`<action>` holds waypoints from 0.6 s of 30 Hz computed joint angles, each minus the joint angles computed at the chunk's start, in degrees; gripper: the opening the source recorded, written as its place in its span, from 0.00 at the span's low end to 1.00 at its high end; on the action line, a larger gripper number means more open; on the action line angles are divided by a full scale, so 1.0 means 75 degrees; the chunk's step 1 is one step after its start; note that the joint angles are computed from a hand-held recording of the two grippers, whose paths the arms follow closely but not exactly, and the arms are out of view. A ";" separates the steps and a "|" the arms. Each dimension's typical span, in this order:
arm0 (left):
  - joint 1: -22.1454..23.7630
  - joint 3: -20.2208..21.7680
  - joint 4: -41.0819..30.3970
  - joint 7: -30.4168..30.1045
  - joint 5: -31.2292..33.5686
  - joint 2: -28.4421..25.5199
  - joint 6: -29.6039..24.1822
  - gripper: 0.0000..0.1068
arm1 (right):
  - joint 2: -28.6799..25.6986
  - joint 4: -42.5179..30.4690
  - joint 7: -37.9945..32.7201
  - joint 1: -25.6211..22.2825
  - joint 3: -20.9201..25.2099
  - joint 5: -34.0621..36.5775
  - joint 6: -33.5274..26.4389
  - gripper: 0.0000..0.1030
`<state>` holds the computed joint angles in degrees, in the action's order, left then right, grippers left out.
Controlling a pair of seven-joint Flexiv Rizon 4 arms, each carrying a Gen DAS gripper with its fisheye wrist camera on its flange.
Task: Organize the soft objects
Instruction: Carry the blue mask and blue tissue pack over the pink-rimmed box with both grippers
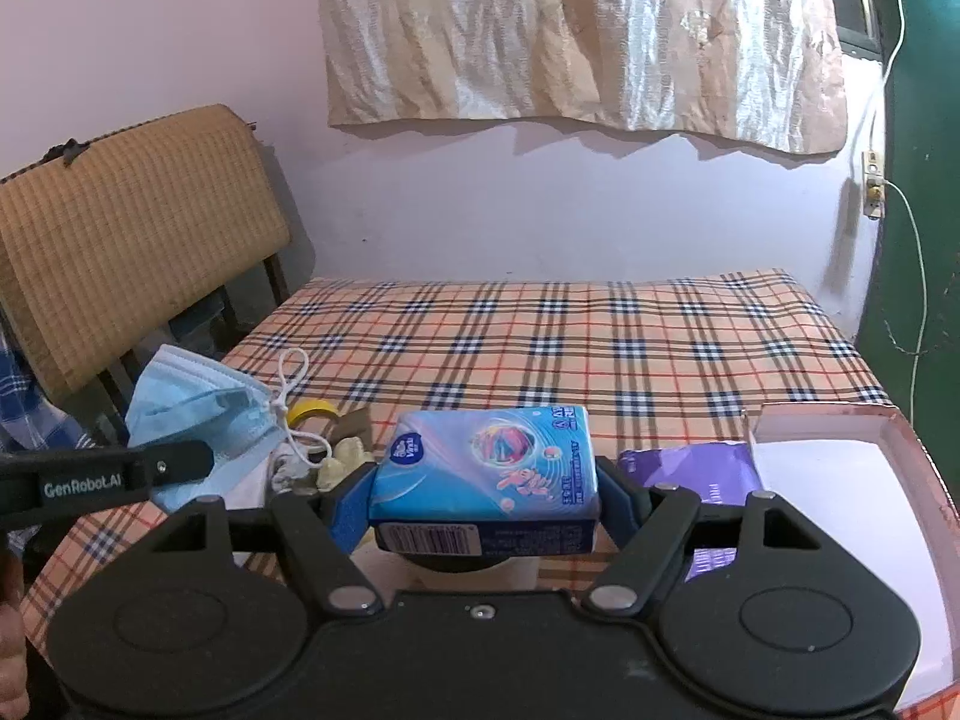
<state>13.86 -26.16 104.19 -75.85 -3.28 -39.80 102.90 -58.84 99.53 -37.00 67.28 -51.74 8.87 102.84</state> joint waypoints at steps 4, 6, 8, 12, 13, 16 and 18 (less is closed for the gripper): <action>-0.0138 0.0074 -0.0074 0.0060 -0.0019 -0.0012 -0.0094 0.22 | 0.0040 0.0083 -0.0011 -0.0051 0.0006 0.0018 0.0004 0.86; -0.0215 0.0111 -0.0125 0.0106 -0.0043 -0.0024 -0.0132 0.22 | 0.0045 0.0142 -0.0005 -0.0050 -0.0006 0.0051 0.0026 0.86; -0.0286 0.0136 -0.0167 0.0154 -0.0073 -0.0038 -0.0171 0.22 | 0.0064 0.0188 -0.0003 -0.0071 0.0003 0.0089 0.0053 0.86; -0.0369 0.0112 -0.0214 0.0261 -0.0114 -0.0066 -0.0220 0.22 | 0.0070 0.0271 -0.0015 -0.0095 -0.0010 0.0151 0.0085 0.86; -0.0389 0.0104 -0.0228 0.0289 -0.0124 -0.0076 -0.0230 0.22 | 0.0071 0.0293 -0.0013 -0.0100 -0.0013 0.0172 0.0089 0.86; -0.0447 0.0074 -0.0274 0.0371 -0.0158 -0.0110 -0.0279 0.22 | 0.0080 0.0358 -0.0010 -0.0112 -0.0020 0.0223 0.0095 0.86; -0.0477 0.0039 -0.0316 0.0431 -0.0184 -0.0144 -0.0320 0.22 | 0.0077 0.0400 -0.0006 -0.0112 -0.0040 0.0241 0.0093 0.86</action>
